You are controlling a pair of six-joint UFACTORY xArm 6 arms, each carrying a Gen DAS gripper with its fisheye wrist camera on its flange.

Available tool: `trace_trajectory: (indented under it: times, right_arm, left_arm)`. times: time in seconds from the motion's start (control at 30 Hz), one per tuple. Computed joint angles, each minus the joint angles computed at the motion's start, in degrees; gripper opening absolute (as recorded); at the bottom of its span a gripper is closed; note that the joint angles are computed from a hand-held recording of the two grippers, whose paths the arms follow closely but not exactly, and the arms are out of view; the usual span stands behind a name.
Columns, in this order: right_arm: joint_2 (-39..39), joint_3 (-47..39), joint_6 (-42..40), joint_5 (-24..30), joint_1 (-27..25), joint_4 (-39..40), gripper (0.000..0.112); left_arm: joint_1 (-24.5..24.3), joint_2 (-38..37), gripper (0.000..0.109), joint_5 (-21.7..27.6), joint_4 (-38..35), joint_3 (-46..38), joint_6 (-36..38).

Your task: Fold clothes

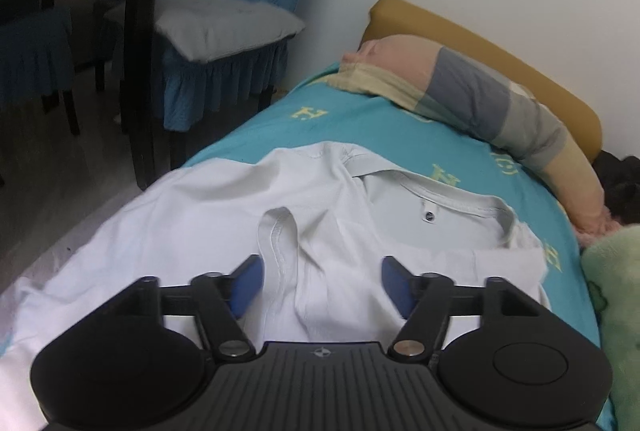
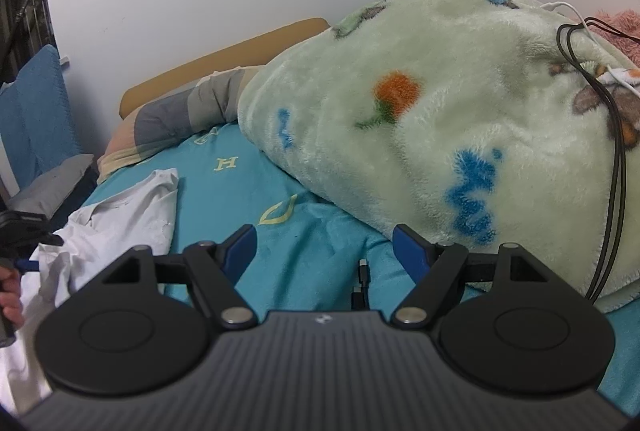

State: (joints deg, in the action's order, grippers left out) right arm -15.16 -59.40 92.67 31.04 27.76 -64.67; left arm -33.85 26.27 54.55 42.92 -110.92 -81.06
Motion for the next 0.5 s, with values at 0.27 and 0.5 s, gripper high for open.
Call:
trace_trajectory:
  times: [0.27, 0.5]
  right_arm:
    - [-1.0, 0.42, -1.25, -1.22, 0.09, 1.12, 0.077]
    - [-0.84, 0.48, -3.07, -3.7, -0.31, 2.29, 0.077]
  left_arm:
    - [-6.36, -3.28, 0.084, -1.12, -2.86, 4.91, 2.5]
    - [-8.92, 1.59, 0.086, 20.53, 0.41, -3.16, 2.3]
